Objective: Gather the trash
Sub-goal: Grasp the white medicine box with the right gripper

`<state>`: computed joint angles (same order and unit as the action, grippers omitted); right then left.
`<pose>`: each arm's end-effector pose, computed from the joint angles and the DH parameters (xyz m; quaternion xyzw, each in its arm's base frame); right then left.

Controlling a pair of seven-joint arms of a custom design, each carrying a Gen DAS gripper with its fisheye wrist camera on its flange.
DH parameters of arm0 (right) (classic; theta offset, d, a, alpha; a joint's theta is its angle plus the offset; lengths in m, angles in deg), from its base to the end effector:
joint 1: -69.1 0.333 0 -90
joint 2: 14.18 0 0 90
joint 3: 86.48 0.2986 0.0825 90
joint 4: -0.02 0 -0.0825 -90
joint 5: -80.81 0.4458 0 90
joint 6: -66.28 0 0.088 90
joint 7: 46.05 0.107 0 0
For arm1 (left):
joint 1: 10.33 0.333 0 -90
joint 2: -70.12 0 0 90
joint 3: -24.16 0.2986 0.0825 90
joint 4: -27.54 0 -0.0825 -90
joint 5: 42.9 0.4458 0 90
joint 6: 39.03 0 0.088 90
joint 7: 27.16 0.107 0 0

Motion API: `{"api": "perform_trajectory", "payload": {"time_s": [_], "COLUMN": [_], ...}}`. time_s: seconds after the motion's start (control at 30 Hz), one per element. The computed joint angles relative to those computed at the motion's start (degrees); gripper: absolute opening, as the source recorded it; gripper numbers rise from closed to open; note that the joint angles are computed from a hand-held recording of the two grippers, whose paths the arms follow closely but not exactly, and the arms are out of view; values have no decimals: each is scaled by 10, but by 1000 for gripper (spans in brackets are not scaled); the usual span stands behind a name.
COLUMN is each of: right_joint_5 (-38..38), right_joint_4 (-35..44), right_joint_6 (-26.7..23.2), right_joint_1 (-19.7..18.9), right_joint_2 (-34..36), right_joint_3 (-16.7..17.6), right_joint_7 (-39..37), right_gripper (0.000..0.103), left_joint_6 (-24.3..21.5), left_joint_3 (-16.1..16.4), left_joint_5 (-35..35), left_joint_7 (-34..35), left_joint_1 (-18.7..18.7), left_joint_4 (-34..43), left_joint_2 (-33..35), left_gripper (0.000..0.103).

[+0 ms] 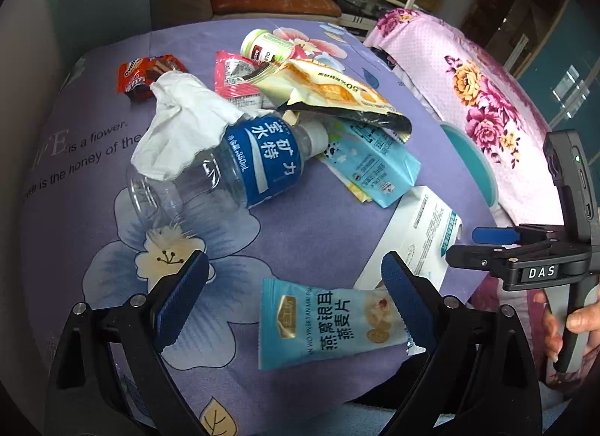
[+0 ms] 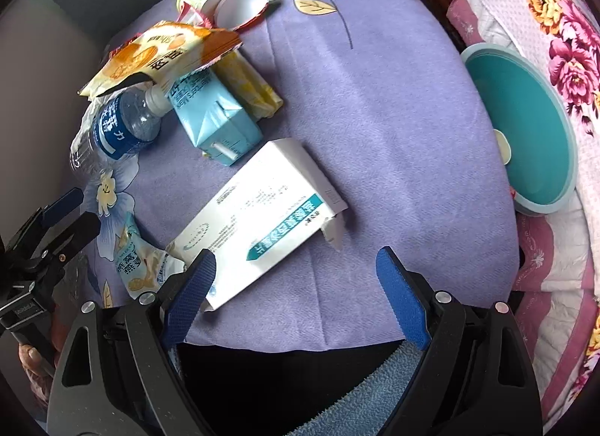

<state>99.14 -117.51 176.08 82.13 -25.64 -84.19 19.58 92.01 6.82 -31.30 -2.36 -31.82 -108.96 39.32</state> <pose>0.5422 0.1726 0.5000 -0.8727 0.4643 0.0712 0.1333 0.3865 -0.3162 0.5204 -0.7956 0.5467 -0.2195 0.1410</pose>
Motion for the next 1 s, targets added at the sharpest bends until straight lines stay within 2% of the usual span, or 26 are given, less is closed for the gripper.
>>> {"api": "perform_trajectory", "payload": {"time_s": [0.27, 0.47, 0.5, 0.57, 0.6, 0.63, 0.7, 0.77, 0.9, 1.0], "right_joint_5": [-8, -17, -19, 1, 18, 34, 43, 51, 46, 39], "right_joint_4": [10, -4, -10, -20, -17, -14, -18, -21, -25, -27], "right_joint_6": [12, 62, 73, 87, 79, 72, 74, 76, 87, 98], "right_joint_1": [18, 27, 29, 31, 32, 32, 32, 33, 27, 16], "right_joint_2": [25, 26, 22, 14, 15, 16, 8, -1, -13, -16], "right_joint_3": [17, 21, 22, 16, 11, 8, 8, 7, 4, -2], "right_joint_7": [57, 84, 82, 64, 51, 41, 23, 3, -12, -14], "right_gripper": [83, 83, 81, 69, 57, 50, 29, 17, 13, 12], "left_joint_6": [26, 41, 43, 41, 40, 39, 38, 37, 35, 22], "left_joint_3": [21, 28, 27, 25, 24, 24, 25, 25, 20, 23], "left_joint_5": [-47, -71, -73, -74, -73, -73, -75, -76, -67, -66], "left_joint_7": [31, 45, 47, 52, 54, 58, 64, 71, 95, 144], "left_joint_1": [-27, -33, -33, -32, -32, -31, -32, -32, -35, -47], "left_joint_4": [-74, -87, -85, -81, -78, -76, -73, -70, -54, -34], "left_joint_2": [-57, -49, -45, -37, -34, -31, -28, -27, -20, -6], "left_gripper": [93, 93, 93, 93, 93, 93, 93, 93, 93, 93]}}
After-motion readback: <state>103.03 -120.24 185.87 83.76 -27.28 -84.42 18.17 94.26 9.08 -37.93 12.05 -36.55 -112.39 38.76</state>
